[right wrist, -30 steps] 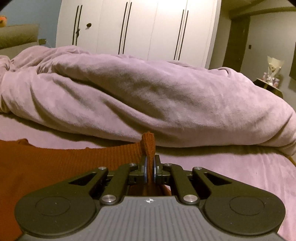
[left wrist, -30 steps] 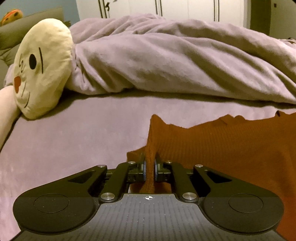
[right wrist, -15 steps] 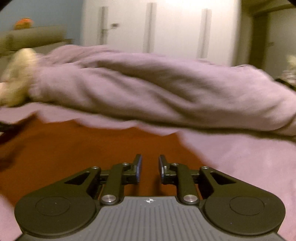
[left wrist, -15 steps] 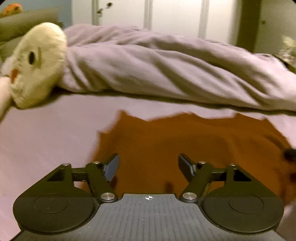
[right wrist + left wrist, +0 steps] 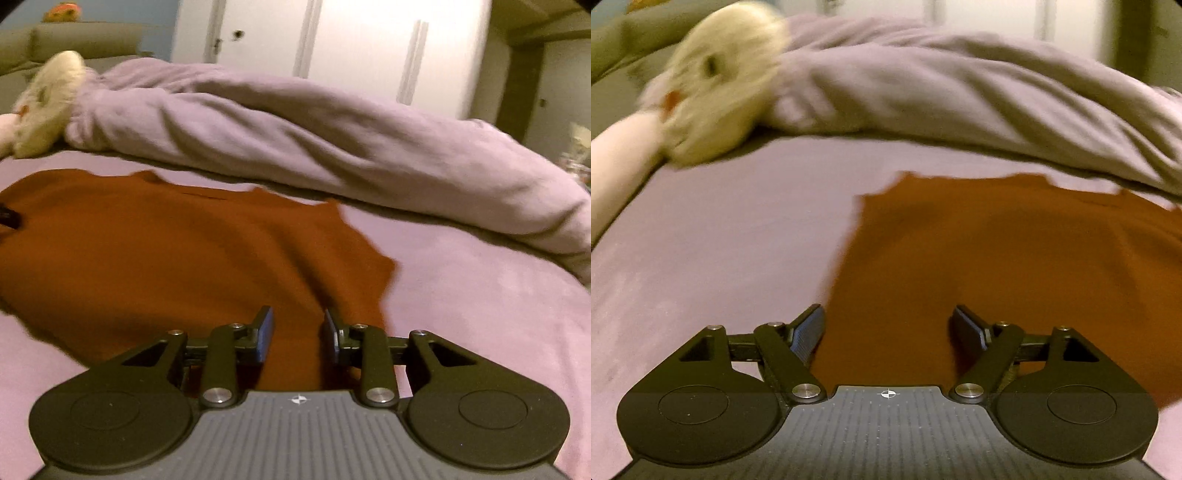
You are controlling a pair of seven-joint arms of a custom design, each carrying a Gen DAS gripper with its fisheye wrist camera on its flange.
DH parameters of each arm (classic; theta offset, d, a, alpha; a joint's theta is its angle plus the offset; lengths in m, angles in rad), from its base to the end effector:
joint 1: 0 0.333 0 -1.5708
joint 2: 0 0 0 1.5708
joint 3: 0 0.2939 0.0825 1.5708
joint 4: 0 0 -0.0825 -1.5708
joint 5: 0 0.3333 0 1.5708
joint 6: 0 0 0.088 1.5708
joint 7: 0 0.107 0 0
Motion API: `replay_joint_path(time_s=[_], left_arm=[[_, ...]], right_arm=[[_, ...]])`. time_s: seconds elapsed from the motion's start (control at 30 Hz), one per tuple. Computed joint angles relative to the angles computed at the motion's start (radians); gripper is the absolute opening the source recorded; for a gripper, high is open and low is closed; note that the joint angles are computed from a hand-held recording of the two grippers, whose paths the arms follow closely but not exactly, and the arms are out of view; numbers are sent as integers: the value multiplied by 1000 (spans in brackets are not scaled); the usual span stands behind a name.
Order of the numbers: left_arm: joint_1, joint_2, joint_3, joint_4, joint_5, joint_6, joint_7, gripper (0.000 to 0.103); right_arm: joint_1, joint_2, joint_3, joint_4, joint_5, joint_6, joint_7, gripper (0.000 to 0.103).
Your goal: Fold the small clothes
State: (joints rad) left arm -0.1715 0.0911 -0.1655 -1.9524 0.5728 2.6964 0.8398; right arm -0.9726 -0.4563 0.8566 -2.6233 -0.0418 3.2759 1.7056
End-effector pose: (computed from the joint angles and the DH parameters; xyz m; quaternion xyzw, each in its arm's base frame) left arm 0.5381 -0.2046 0.5046 -0.6460 0.6712 -0.2525 0.2614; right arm 0.4312 -0.0185 0.4749 -0.5947 0.6452 -0.4349 0.2022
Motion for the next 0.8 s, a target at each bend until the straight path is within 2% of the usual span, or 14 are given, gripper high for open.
replay_joint_path(time_s=[0.03,0.07,0.13,0.2,0.27,0.37,0.43,0.5,0.6,0.67,0.7,0.73,0.8], left_arm=[[9,-17,8,-19,-15,-5,-17,85],[21,-29,11,-30,-50,-2,-12,88],[38,-67,18,-70,-77,-12,-35,90],[53,-96,20,-100,-80,-37,-51,93],[69,-121,27,-138,-185,-9,3,93],[62,-148,45,-193,-500,60,237,93],[41,-143,52,-184,-718,45,418,93],[37,-120,47,-146,-843,-3,519,93],[49,-92,27,-114,-892,-22,546,90],[54,-81,15,-103,-965,-14,596,75],[59,-63,12,-82,-1015,-26,637,59],[65,-60,7,-71,-1052,-47,659,55],[70,-45,-1,-56,-1061,-51,665,58]], right_arm=[[-28,-29,15,5,11,-32,19,36],[-33,-46,9,7,31,-53,53,52],[-71,-145,32,4,55,-141,164,53],[-65,-207,25,4,58,-231,225,53],[40,-227,-57,-30,82,-269,249,53],[250,-263,-193,-103,113,-291,244,53],[328,-295,-226,-136,108,-307,254,53],[400,-312,-250,-154,112,-334,281,54],[463,-311,-274,-157,96,-357,311,54],[483,-306,-280,-144,69,-374,320,54],[491,-302,-286,-142,55,-379,324,54],[497,-294,-288,-134,42,-385,332,54],[515,-287,-304,-130,20,-387,343,54]])
